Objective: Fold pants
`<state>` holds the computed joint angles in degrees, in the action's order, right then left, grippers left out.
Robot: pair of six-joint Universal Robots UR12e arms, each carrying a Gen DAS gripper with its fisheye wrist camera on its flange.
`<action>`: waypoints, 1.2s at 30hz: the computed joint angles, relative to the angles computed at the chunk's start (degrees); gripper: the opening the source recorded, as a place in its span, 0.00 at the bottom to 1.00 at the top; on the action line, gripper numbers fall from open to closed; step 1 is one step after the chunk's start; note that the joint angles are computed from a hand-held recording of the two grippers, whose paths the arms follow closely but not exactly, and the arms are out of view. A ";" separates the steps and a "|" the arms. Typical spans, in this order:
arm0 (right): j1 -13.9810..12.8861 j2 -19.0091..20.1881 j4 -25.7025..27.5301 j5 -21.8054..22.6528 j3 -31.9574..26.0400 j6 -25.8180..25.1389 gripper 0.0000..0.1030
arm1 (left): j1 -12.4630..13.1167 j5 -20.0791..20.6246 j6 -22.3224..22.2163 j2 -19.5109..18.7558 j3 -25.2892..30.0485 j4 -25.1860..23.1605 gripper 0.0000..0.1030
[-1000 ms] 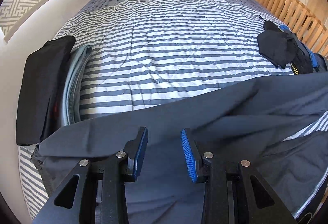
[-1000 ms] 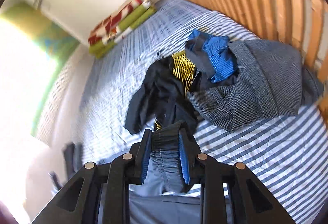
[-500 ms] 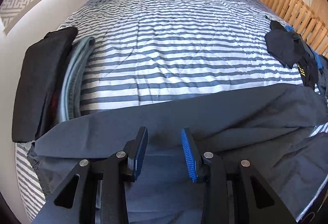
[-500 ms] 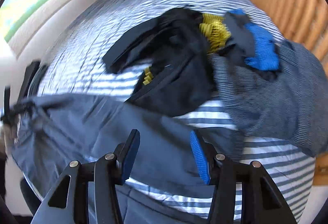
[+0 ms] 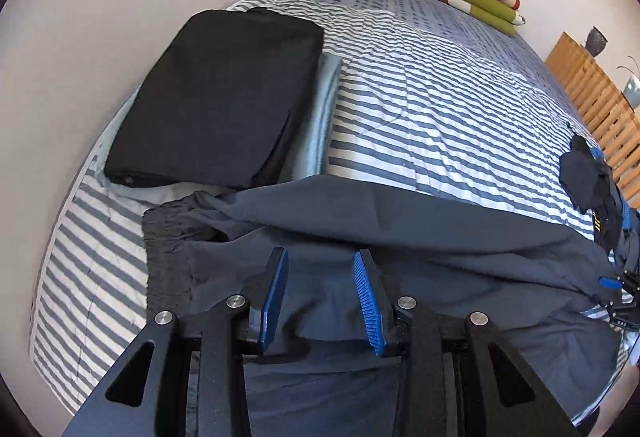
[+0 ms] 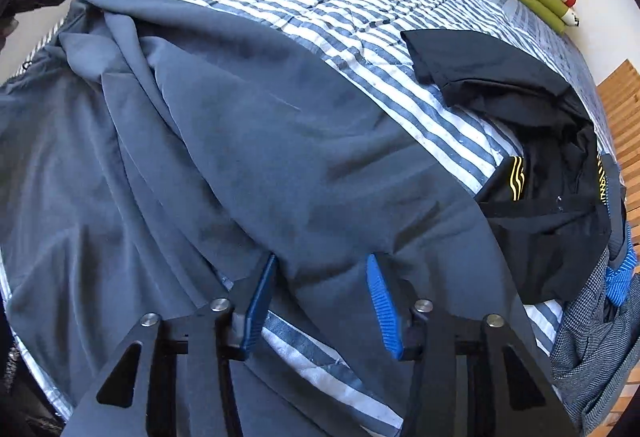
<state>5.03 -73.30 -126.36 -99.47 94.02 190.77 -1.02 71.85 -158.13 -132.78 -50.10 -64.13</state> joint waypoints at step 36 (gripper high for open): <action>-2.21 9.30 -1.58 -21.53 -13.81 7.27 0.23 | -8.59 11.80 7.17 -8.55 8.18 3.41 0.14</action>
